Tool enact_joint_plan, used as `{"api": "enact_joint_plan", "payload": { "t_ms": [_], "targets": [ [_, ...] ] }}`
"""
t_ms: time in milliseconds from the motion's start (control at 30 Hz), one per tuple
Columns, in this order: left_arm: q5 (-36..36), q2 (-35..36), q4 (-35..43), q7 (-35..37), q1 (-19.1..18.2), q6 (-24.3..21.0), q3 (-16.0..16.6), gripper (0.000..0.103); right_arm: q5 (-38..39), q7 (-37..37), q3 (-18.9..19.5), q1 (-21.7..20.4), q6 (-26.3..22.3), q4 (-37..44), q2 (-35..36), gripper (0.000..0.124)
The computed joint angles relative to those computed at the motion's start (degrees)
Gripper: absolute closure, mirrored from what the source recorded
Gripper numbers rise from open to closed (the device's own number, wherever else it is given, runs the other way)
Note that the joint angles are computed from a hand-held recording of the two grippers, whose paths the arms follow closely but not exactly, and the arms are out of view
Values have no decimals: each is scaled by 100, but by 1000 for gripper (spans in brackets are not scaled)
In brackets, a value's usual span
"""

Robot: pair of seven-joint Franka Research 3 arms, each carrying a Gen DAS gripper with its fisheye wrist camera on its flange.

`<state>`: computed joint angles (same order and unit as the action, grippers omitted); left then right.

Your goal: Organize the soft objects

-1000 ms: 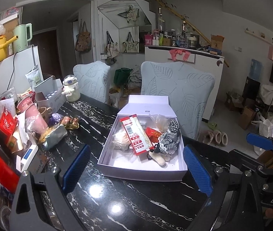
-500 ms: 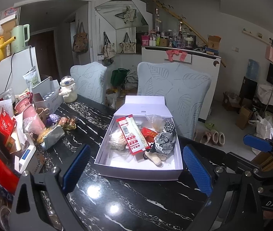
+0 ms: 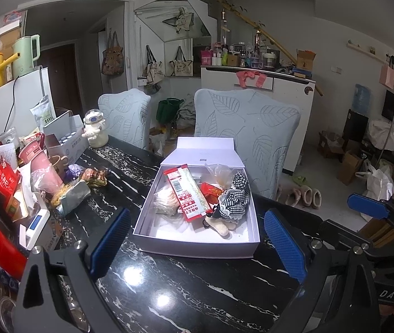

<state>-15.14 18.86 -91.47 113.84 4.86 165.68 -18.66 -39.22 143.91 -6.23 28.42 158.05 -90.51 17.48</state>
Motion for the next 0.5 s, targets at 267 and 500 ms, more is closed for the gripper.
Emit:
{"api": "enact_joint_plan", "payload": {
  "t_ms": [267,500],
  "targets": [
    [-16,7,25,-106,-30,-129,47,5,-6,7,-4,10,4,-55,-30,48],
    [123,9,20,-225,-74,-96,104,5,-38,36,17,-9,-21,-97,-52,48]
  ]
}}
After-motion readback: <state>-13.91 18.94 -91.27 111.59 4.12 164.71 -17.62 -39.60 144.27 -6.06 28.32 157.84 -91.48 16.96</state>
